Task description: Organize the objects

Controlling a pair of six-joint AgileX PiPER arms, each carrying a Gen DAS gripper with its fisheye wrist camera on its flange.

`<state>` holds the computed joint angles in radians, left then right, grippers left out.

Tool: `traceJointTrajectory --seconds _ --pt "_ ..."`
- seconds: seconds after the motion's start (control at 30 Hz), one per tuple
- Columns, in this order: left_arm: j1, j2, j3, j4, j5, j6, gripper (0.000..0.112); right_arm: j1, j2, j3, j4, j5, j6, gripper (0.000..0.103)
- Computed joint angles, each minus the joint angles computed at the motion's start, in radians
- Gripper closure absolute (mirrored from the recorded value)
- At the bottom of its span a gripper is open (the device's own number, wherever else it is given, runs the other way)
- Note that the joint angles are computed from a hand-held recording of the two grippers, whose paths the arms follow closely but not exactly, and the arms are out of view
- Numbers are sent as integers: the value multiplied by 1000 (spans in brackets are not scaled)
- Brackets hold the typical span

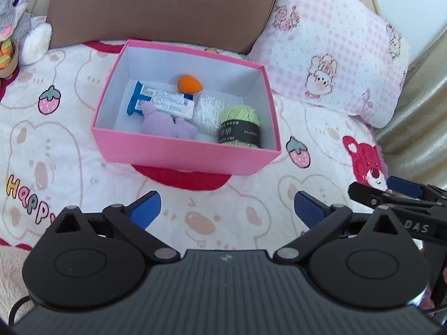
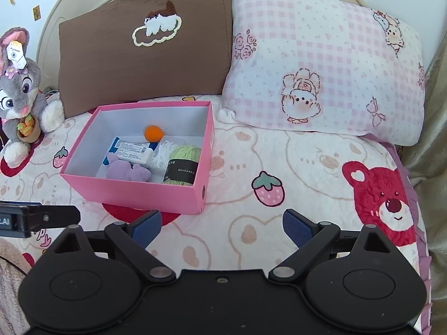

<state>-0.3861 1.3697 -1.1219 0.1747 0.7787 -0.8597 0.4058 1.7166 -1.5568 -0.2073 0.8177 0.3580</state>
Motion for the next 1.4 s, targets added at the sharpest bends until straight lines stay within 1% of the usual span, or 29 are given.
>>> traceJointTrajectory --seconds 0.1,0.23,0.3,0.43,0.57,0.8,1.07,1.17,1.33,1.4 --pt "3 22 -21 -28 38 24 9 4 -14 12 -4 2 6 8" --pt "-29 22 -18 18 41 -16 9 7 -25 28 -14 3 18 8" --pt "-31 27 -25 -1 44 8 9 7 -28 34 -25 6 28 8" --pt "-45 27 -29 13 56 -10 9 -3 -37 46 -20 14 27 8" --pt "-71 32 -43 59 99 -65 9 -18 -41 47 -13 22 29 8" --pt "-98 57 -80 122 179 -100 9 -38 -46 45 -16 36 18 8" --pt "-114 47 -74 147 187 -141 9 -47 -70 62 -11 32 7 8" --pt "-109 57 -73 136 180 -131 9 -48 -74 65 -9 32 9 8" --pt "-119 84 -89 144 208 -144 9 -49 -77 72 -1 32 3 8" --pt "-119 87 -92 145 214 -141 9 -35 -77 69 -30 50 23 8"
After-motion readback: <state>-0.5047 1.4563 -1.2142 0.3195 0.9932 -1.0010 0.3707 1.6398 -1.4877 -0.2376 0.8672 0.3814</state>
